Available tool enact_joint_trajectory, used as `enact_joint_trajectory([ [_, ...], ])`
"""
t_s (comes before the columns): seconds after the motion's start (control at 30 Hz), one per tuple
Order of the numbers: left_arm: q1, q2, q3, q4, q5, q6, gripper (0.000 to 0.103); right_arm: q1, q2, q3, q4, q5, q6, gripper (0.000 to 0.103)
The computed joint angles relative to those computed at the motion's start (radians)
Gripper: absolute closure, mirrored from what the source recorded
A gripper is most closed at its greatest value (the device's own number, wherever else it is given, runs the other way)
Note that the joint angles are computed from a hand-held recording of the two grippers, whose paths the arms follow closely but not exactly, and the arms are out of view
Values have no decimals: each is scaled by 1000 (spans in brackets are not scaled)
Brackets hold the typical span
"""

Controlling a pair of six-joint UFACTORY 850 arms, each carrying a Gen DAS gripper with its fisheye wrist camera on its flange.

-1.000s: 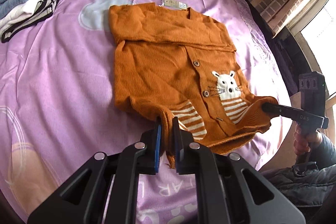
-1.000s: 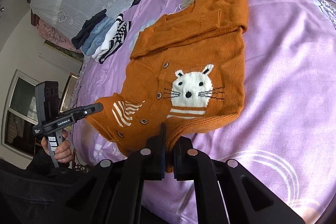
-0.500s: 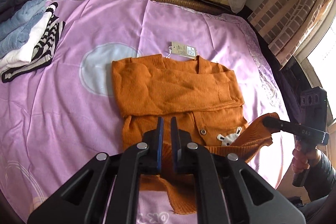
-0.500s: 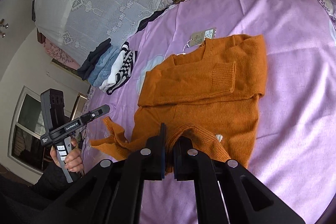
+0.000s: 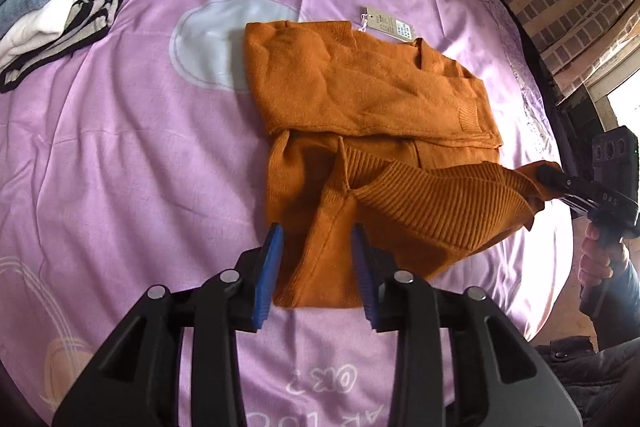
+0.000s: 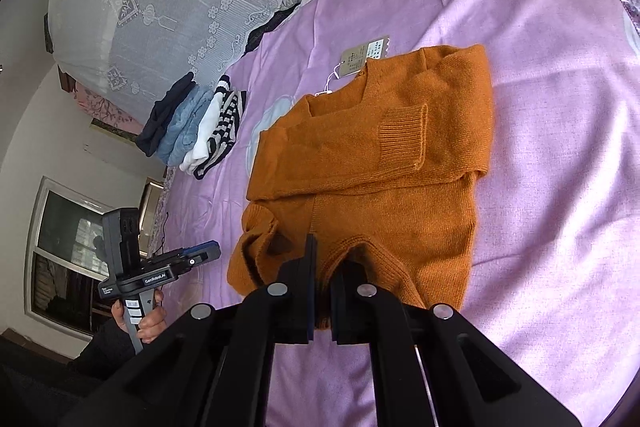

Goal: Fold small clothes
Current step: 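Lift the held hem with both tools and fold it toward the collar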

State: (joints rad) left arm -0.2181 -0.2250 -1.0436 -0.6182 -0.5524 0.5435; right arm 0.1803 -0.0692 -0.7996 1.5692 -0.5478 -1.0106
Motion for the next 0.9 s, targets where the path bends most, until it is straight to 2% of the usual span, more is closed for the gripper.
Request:
enact_joint_trajectory([
  [0.1,-34,-66,-61,1,-9,63,68,3,7,6,7,7,4,97],
  [0.17,-53,-116,-101,48,-20,43,68,5,10,11,21,13,1,97],
  [0.23,-53,-154,-126,41,-48,63,72,7,9,12,30,20,3,97],
  [0.27,-49,-160,-130,16,-59,95,92,8,9,13,35,22,5,97],
  [0.3,-47,-159,-128,1,-62,120,99,8,9,13,40,24,6,97],
  [0.43,-37,-98,-83,-49,6,170,99,6,10,15,49,23,10,97],
  [0.6,-10,-48,-87,-131,46,194,99,-13,-15,-20,66,-11,-4,97],
  [0.9,-4,-145,-249,-89,90,127,99,-55,-155,-197,93,-43,-41,97],
])
